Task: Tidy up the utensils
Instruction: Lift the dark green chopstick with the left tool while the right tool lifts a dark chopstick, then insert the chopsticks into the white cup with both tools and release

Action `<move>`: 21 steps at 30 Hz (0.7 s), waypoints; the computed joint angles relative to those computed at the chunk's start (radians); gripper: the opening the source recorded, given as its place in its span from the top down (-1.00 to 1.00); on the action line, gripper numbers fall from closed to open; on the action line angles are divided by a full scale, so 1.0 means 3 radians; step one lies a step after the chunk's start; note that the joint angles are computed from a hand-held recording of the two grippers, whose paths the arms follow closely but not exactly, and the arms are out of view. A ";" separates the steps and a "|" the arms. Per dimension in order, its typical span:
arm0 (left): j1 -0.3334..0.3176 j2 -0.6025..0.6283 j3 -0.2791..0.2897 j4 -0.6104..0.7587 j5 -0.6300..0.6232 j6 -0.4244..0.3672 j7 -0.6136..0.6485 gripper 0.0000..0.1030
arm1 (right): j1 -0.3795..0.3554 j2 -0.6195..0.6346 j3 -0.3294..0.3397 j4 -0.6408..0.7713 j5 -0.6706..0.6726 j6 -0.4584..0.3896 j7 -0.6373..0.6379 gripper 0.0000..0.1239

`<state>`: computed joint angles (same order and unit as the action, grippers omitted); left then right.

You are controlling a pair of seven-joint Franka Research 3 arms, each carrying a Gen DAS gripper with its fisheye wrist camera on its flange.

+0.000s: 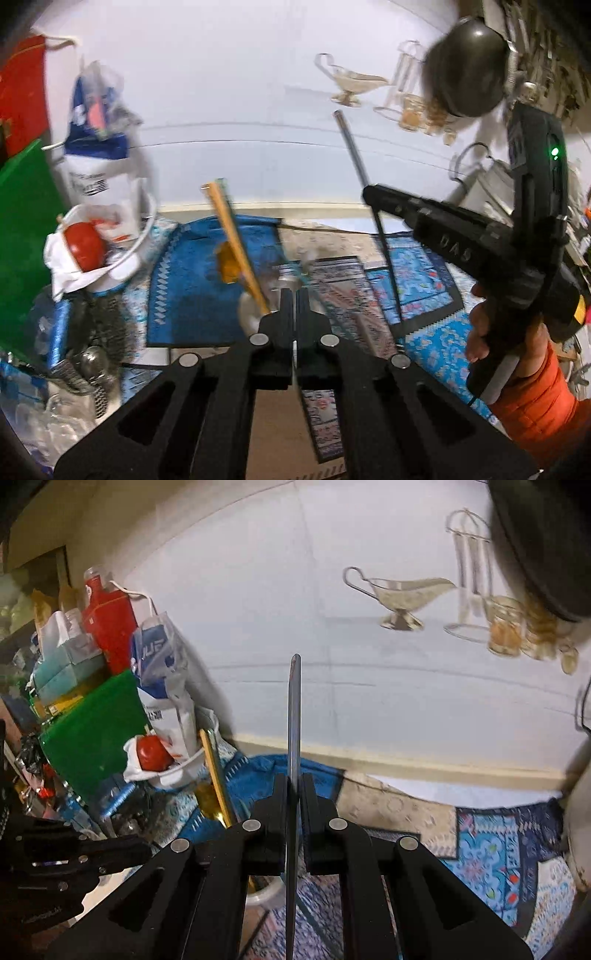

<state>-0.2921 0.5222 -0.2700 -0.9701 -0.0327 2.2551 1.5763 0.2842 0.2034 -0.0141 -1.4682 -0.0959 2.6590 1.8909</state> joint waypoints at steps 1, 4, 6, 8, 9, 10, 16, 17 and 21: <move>0.0000 -0.0024 0.0040 -0.0050 0.0040 0.0018 -0.0052 1.00 | 0.0000 0.0054 0.0011 0.0074 0.0015 -0.0013 -0.0025 0.90; 0.0050 -0.0084 0.0091 -0.0160 0.0096 0.0007 -0.0151 0.96 | 0.0014 0.0248 0.0031 0.0330 0.0087 -0.0051 -0.0126 0.90; 0.0092 -0.0089 0.0106 -0.0189 0.0098 -0.0040 -0.0215 0.95 | 0.0051 0.0392 0.0014 0.0515 0.0089 -0.0055 -0.0152 0.90; 0.0127 -0.0103 0.0117 -0.0223 0.0109 -0.0063 -0.0262 0.92 | 0.0107 0.0531 -0.0038 0.0687 0.0045 -0.0045 -0.0117 0.90; 0.0144 -0.0116 0.0125 -0.0249 0.0119 -0.0066 -0.0284 0.89 | 0.0136 0.0606 -0.0069 0.0778 0.0019 -0.0036 -0.0079 0.90; 0.0159 -0.0126 0.0129 -0.0273 0.0127 -0.0057 -0.0298 0.87 | 0.0161 0.0655 -0.0097 0.0833 -0.0003 -0.0023 -0.0045 0.90; 0.0232 -0.0131 0.0129 -0.0316 0.0133 -0.0058 -0.0341 0.84 | 0.0429 0.0881 -0.0447 0.0977 -0.0528 0.0152 0.0512 0.90; 0.0241 -0.0122 0.0127 -0.0306 0.0130 -0.0074 -0.0338 0.84 | 0.0459 0.0898 -0.0486 0.0966 -0.0594 0.0178 0.0590 0.90; 0.0245 -0.0041 0.0125 -0.0192 0.0137 -0.0161 -0.0326 0.84 | 0.0495 0.0883 -0.0502 0.0844 -0.0729 0.0189 0.0711 0.90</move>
